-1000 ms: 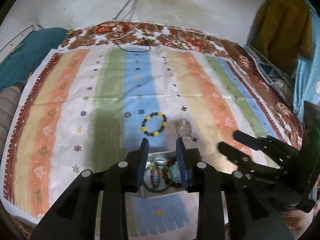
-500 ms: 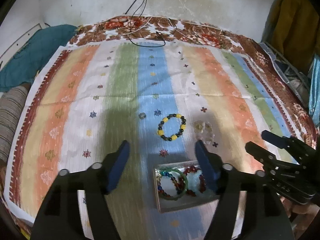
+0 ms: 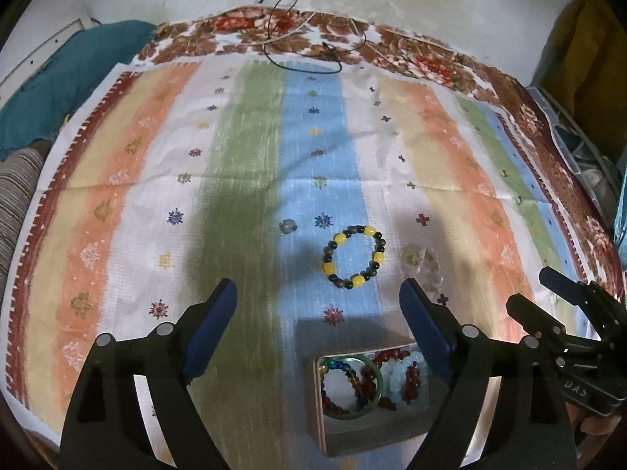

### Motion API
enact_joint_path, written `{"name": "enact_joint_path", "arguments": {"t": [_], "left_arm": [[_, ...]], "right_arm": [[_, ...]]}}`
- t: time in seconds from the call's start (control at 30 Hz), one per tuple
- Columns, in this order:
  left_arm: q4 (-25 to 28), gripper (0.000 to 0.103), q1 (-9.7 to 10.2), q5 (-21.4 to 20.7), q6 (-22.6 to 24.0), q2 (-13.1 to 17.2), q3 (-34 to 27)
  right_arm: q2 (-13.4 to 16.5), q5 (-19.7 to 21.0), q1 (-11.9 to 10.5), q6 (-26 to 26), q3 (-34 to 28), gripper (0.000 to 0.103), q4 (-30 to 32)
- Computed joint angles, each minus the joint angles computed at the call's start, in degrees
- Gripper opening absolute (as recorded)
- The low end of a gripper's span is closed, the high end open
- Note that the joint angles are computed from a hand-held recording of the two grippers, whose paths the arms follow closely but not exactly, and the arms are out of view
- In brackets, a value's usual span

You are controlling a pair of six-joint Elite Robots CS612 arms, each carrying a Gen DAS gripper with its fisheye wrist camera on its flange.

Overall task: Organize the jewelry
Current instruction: 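Move both open tools back toward the remaining bracelets on the cloth, then lower left tool over the yellow-black bracelet while right tool lowers over the pink stone bracelet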

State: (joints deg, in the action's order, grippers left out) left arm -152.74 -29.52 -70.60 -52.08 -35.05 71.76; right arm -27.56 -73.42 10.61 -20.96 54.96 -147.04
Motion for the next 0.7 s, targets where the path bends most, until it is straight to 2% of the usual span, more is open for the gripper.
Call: {"name": "enact_joint_path", "arguments": {"t": [0.27, 0.7], "left_arm": [[3.4, 0.086, 0.57, -0.8, 2.2, 2.4, -4.2], [8.0, 0.086, 2.11, -5.3, 3.7, 6.4, -10.2]], "right_arm": [[2.7, -2.3, 0.3, 0.5, -4.6, 0.076, 3.9], [6.7, -5.5, 0.8, 0.4, -11.5, 0.077, 8.9]]}}
